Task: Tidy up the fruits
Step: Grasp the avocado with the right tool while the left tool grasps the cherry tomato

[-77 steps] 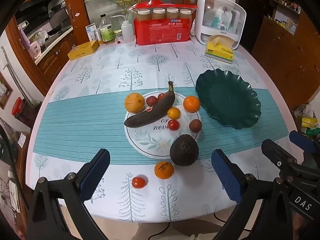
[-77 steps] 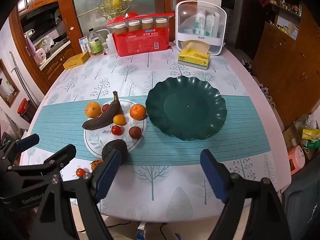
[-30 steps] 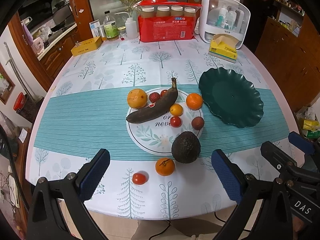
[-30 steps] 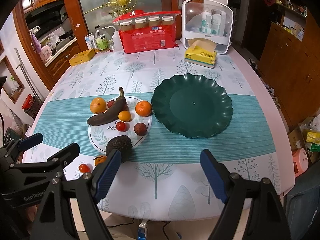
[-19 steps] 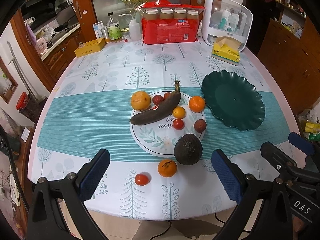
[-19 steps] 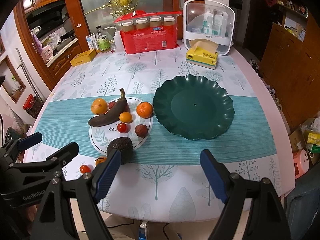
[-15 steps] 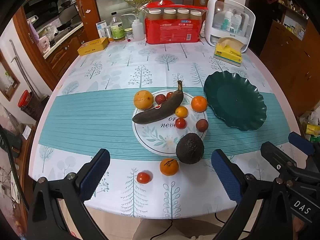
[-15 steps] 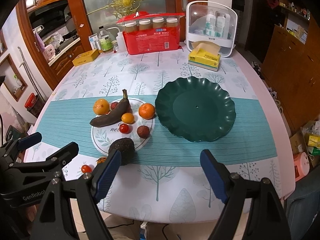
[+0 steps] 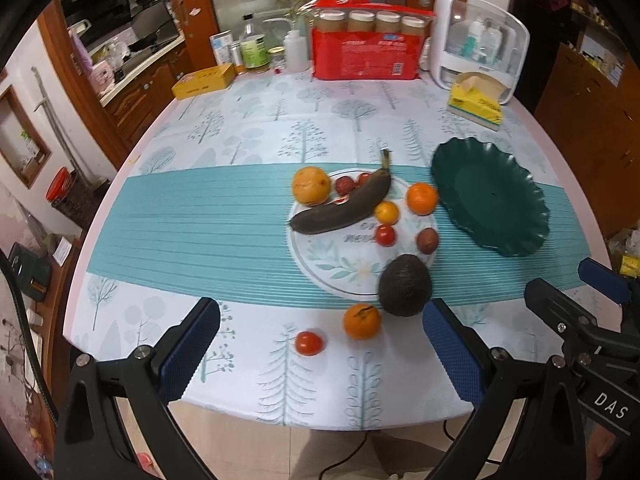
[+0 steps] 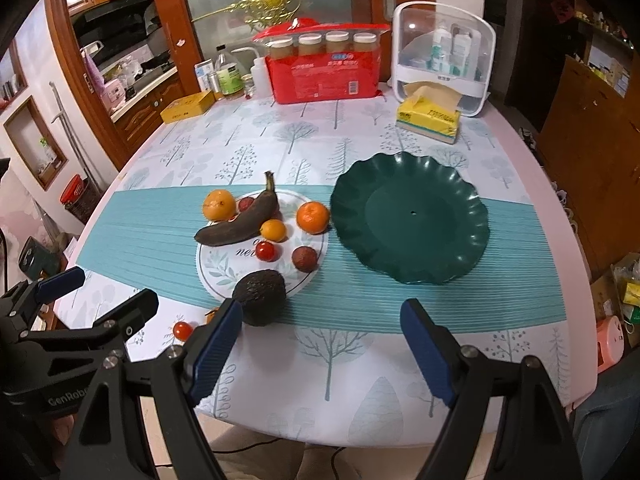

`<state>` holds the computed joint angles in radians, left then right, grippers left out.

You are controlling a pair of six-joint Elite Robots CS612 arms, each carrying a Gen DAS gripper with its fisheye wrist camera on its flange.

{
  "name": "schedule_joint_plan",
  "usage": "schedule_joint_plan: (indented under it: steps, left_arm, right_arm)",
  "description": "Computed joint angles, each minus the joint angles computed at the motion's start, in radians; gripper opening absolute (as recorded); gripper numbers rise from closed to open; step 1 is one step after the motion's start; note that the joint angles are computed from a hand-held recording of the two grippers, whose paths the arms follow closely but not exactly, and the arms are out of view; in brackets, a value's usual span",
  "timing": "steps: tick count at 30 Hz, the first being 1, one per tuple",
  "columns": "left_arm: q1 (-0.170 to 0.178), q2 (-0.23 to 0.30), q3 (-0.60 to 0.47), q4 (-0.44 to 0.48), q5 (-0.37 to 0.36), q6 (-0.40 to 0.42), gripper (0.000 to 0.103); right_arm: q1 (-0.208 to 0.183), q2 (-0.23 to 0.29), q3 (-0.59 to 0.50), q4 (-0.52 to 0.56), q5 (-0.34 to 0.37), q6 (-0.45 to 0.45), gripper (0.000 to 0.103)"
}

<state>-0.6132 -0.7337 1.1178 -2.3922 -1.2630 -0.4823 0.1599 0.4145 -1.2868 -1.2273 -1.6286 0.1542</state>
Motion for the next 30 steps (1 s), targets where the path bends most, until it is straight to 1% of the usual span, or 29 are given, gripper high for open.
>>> schedule_joint_plan:
  steps: [3, 6, 8, 12, 14, 15, 17, 20, 24, 26, 27, 29, 30]
  left_arm:
    - [0.015, 0.001, 0.005, 0.014, -0.007, -0.033, 0.101]
    - [0.035, -0.001, 0.023, 0.022, -0.035, -0.06, 0.101]
    - [0.047, 0.0, 0.035, 0.032, -0.059, -0.062, 0.101]
    - [0.065, 0.006, 0.064, 0.025, -0.084, -0.053, 0.101]
    - [0.076, 0.013, 0.074, 0.01, -0.128, -0.054, 0.101]
    - [0.084, 0.02, 0.073, 0.012, -0.161, -0.059, 0.101]
    - [0.095, 0.034, 0.069, 0.003, -0.216, -0.068, 0.095]
    - [0.1, 0.055, 0.053, 0.0, -0.271, -0.047, 0.095]
    - [0.09, 0.079, 0.022, 0.026, -0.286, 0.031, 0.094]
    - [0.087, 0.088, 0.008, 0.034, -0.302, 0.066, 0.086]
    - [0.086, 0.093, 0.002, 0.039, -0.308, 0.076, 0.083]
    - [0.086, 0.102, -0.012, 0.054, -0.328, 0.089, 0.072]
    - [0.087, 0.108, -0.019, 0.059, -0.34, 0.092, 0.069]
  right_arm:
    - [0.001, -0.007, 0.026, -0.003, 0.022, -0.016, 0.082]
    - [-0.002, -0.016, 0.057, -0.009, 0.047, -0.022, 0.082]
    - [-0.005, -0.023, 0.082, -0.007, 0.07, -0.026, 0.082]
    - [-0.009, -0.035, 0.134, 0.014, 0.119, -0.034, 0.082]
    - [-0.012, -0.041, 0.16, 0.029, 0.148, -0.035, 0.082]
    - [-0.012, -0.044, 0.172, 0.035, 0.16, -0.038, 0.082]
    - [-0.013, -0.047, 0.194, 0.039, 0.188, -0.043, 0.082]
    - [-0.014, -0.052, 0.223, 0.044, 0.22, -0.04, 0.082]
    - [-0.014, -0.057, 0.259, 0.045, 0.236, -0.026, 0.082]
    - [-0.016, -0.059, 0.274, 0.047, 0.242, -0.014, 0.082]
    - [-0.016, -0.06, 0.28, 0.049, 0.245, -0.01, 0.082]
    - [-0.019, -0.063, 0.293, 0.057, 0.258, -0.003, 0.082]
    - [-0.02, -0.063, 0.299, 0.057, 0.264, -0.001, 0.082]
